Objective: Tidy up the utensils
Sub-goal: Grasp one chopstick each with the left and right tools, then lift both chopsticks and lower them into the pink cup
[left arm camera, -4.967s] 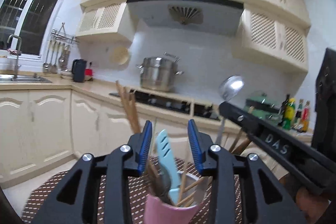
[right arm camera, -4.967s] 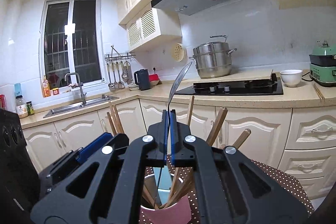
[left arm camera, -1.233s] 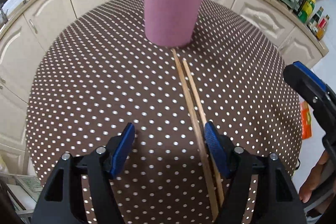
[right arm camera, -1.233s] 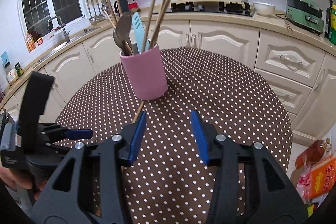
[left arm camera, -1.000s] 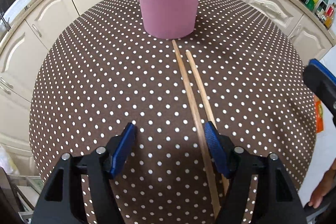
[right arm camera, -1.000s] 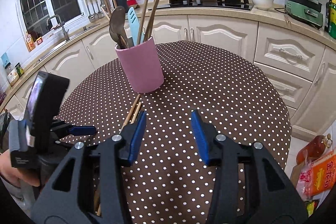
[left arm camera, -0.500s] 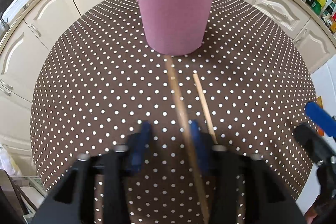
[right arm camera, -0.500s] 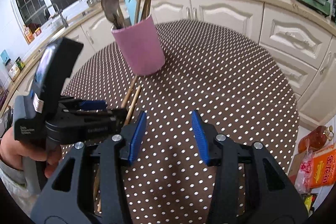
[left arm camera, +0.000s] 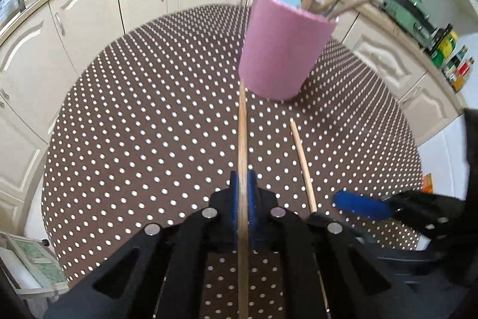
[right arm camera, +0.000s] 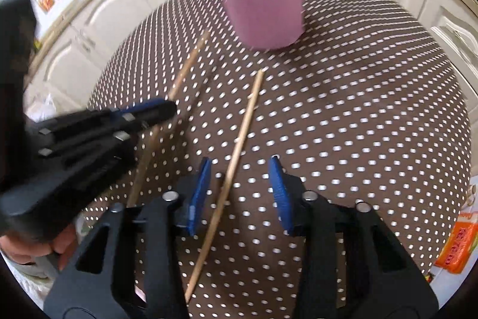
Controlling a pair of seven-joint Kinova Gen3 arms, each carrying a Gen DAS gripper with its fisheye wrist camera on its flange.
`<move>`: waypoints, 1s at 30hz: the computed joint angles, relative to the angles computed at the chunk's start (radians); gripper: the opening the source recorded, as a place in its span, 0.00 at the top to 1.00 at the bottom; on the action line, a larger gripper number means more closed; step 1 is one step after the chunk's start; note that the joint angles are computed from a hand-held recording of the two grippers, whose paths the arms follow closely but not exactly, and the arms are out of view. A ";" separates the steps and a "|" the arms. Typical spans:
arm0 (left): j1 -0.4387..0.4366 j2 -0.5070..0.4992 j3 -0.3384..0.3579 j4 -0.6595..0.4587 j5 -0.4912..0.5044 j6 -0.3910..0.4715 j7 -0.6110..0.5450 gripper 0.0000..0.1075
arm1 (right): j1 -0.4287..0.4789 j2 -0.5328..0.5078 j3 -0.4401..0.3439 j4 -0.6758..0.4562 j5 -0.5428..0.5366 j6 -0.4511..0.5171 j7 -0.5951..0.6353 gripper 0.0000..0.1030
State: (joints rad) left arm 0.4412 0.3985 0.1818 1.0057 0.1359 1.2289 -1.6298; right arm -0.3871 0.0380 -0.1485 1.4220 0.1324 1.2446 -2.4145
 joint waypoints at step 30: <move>-0.159 -0.295 0.053 0.328 0.478 -0.475 -0.439 0.94 | 0.165 -0.415 -0.153 0.295 0.203 -0.369 -0.170 0.95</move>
